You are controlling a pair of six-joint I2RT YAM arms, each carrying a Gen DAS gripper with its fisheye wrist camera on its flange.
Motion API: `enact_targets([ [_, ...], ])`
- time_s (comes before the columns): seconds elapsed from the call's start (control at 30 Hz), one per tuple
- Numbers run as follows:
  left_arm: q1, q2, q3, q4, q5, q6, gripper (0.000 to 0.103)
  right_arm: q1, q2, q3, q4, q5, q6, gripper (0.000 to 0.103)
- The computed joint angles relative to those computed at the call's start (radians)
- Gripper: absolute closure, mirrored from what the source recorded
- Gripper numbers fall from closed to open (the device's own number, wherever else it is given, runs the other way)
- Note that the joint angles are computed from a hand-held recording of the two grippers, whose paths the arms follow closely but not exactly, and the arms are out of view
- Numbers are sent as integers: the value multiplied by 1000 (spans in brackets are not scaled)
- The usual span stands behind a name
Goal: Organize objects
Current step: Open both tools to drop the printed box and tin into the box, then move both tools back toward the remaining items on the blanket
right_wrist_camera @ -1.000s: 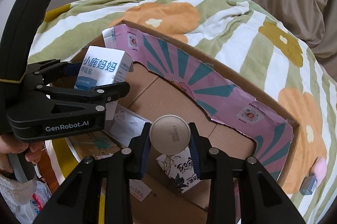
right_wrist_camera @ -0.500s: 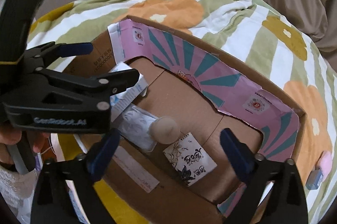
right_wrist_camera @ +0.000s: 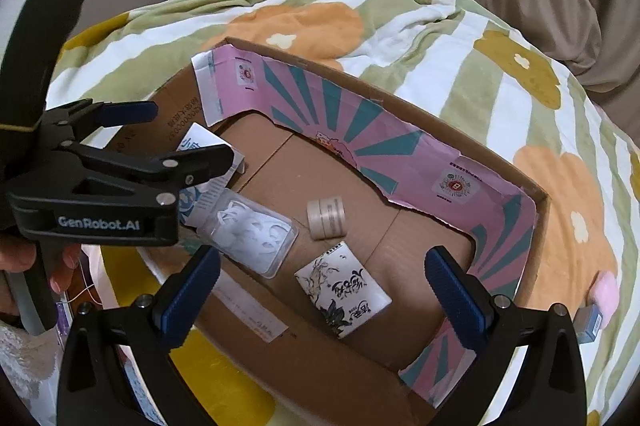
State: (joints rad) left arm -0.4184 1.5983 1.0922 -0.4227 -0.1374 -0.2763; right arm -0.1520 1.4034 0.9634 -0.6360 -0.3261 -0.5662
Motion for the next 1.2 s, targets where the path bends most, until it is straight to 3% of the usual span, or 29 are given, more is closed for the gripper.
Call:
enact_targets([
  [0.17,1,-45,-28,8,-5,-11,0,3,-32,-26,36,31,27,1],
  [0.5,-66,-121,9,-51,-54,-64,0,-109,-118,9,-45,-52,3,1],
  [0.83,-192,-107,118,-126,-54,-131,0,-412,-182,104,-226,-203,-221,1],
  [1.2,-388,29,312,-134,-141,-220,0,-817,-23,316,-413,-404,-486,1],
])
